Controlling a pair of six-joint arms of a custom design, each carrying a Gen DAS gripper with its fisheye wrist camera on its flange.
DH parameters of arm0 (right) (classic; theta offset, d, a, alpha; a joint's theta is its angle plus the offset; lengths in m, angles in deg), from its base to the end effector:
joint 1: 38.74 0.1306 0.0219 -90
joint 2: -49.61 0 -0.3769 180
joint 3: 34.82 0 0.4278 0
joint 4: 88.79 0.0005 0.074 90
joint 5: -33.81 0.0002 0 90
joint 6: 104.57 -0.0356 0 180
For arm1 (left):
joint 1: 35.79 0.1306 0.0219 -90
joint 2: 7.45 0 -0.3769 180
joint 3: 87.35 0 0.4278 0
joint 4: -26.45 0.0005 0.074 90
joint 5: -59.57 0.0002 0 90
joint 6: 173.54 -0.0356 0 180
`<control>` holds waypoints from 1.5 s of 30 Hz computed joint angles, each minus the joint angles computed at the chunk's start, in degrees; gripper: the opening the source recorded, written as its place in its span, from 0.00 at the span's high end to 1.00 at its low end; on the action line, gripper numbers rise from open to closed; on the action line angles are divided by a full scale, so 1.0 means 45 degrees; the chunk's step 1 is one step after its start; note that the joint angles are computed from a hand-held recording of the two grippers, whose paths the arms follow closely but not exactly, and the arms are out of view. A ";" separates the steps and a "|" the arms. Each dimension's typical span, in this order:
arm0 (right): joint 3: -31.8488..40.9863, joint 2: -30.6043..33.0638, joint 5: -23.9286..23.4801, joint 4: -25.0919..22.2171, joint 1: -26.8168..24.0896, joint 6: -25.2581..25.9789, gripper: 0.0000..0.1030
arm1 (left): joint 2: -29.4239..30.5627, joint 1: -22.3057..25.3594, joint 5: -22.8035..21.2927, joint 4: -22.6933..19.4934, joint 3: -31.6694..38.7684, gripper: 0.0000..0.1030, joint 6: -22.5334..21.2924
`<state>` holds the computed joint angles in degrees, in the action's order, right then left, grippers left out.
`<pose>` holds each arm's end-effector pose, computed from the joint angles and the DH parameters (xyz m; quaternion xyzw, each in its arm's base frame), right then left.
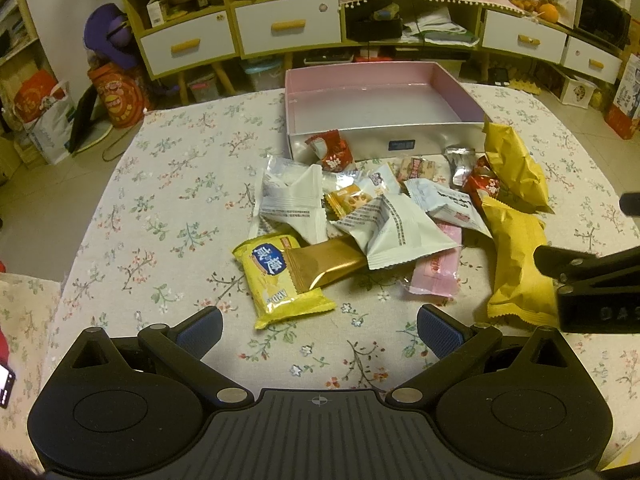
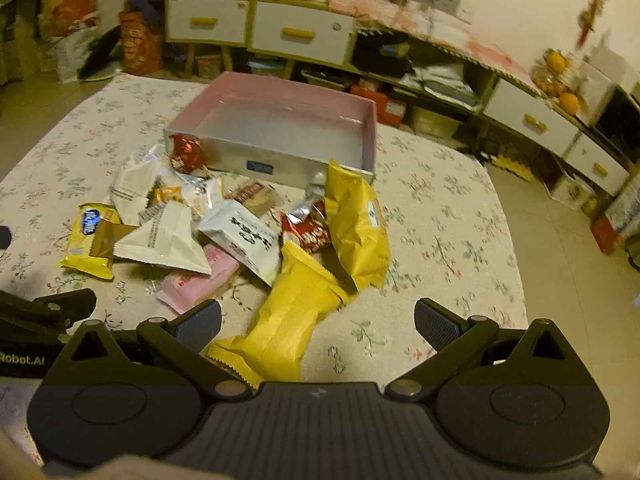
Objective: Organize snacks
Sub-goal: 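Grasp the small yellow chip bag with the left gripper while the right grasps the long yellow bag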
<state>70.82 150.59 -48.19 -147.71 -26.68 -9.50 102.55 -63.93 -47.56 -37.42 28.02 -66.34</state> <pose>0.5720 0.1166 0.4466 -0.1202 0.9420 -0.0476 0.3096 0.5629 -0.2897 0.4326 0.0505 0.9512 0.0288 0.3029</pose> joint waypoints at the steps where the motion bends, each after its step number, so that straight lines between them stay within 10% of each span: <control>1: -0.0081 -0.0047 -0.0129 0.0185 -0.0028 0.0182 0.00 | -0.0037 0.0017 0.0019 0.0097 -0.0107 0.00 -0.0106; 9: -0.0341 -0.0071 -0.1479 0.0490 -0.0382 0.0877 0.00 | -0.0479 0.0567 0.1083 0.1313 -0.1239 0.00 -0.0786; 33: 0.1217 0.1656 -0.3272 -0.2245 -0.1032 -0.2447 0.15 | 0.0536 0.1613 0.2778 0.1740 -0.0896 0.04 -0.1666; 45: 0.1198 0.1836 -0.2432 -0.2314 -0.0869 -0.2342 0.28 | 0.0636 0.1700 0.2201 0.1821 -0.1052 0.39 -0.1500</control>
